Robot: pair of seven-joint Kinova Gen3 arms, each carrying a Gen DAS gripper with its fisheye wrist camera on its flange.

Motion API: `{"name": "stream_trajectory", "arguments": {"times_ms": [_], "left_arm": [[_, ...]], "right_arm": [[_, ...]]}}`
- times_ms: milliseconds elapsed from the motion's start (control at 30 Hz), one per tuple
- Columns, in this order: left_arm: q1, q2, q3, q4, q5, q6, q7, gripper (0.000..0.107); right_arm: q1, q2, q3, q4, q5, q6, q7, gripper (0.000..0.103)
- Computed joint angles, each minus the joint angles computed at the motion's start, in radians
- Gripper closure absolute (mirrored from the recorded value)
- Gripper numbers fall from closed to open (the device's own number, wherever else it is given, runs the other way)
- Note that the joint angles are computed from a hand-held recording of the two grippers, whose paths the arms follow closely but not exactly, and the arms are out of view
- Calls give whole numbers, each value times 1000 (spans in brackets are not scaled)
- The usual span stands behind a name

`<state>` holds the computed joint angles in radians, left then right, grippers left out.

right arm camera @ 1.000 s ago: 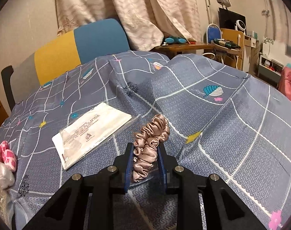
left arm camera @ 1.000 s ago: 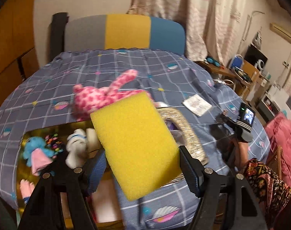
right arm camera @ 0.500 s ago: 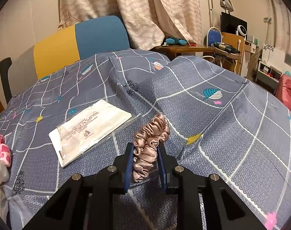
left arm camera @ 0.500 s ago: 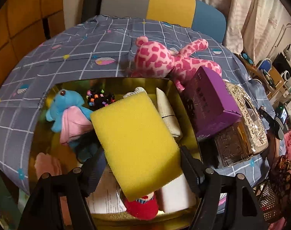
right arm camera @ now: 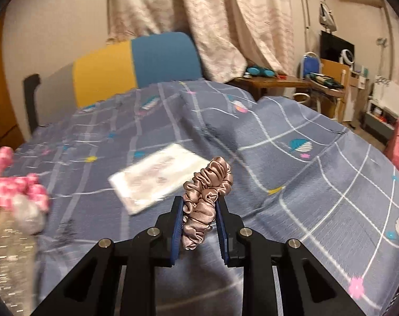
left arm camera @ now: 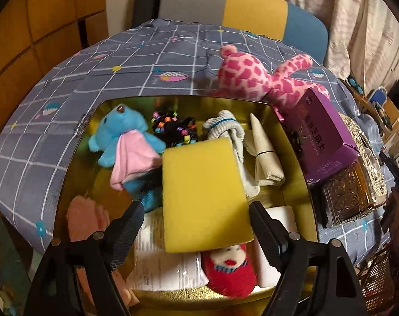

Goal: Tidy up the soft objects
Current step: 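Carry the pink scrunchie into the gold tray and open the right tool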

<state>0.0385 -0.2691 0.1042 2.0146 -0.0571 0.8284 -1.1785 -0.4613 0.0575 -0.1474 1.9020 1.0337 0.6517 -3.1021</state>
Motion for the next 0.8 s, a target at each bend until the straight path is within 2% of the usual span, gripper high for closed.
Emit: {"name": "stream_trajectory", "arguments": {"times_ms": [200,300,367,467,600,733,800], "left_arm": [[-4,-57,-31,41,49,-24,-12,26],[15,-93,-94,74,131,-54,-70,26],[10,-109,-104,87,156,-59,-89,27],[7,-139,-117,109,184,-70,-117,28],[34,-178,-174,143,252,-101,-192,30],[18,-211,-176,161,268,-113,-222,30],[-5,-213,-156,155,251,-98,-214,30]], "right_arm": [[-12,-95,-68,14,-77,-83,10,78],[-27,-120,-124,8,-65,-104,5,78],[-46,-126,-156,-11,-76,-121,29,78],[-79,-119,-197,-45,-76,-132,60,78],[-140,-97,-230,-93,-92,-153,118,78],[-213,-54,-230,-144,-138,-180,188,78],[-250,-24,-222,-176,-183,-196,243,78]]}}
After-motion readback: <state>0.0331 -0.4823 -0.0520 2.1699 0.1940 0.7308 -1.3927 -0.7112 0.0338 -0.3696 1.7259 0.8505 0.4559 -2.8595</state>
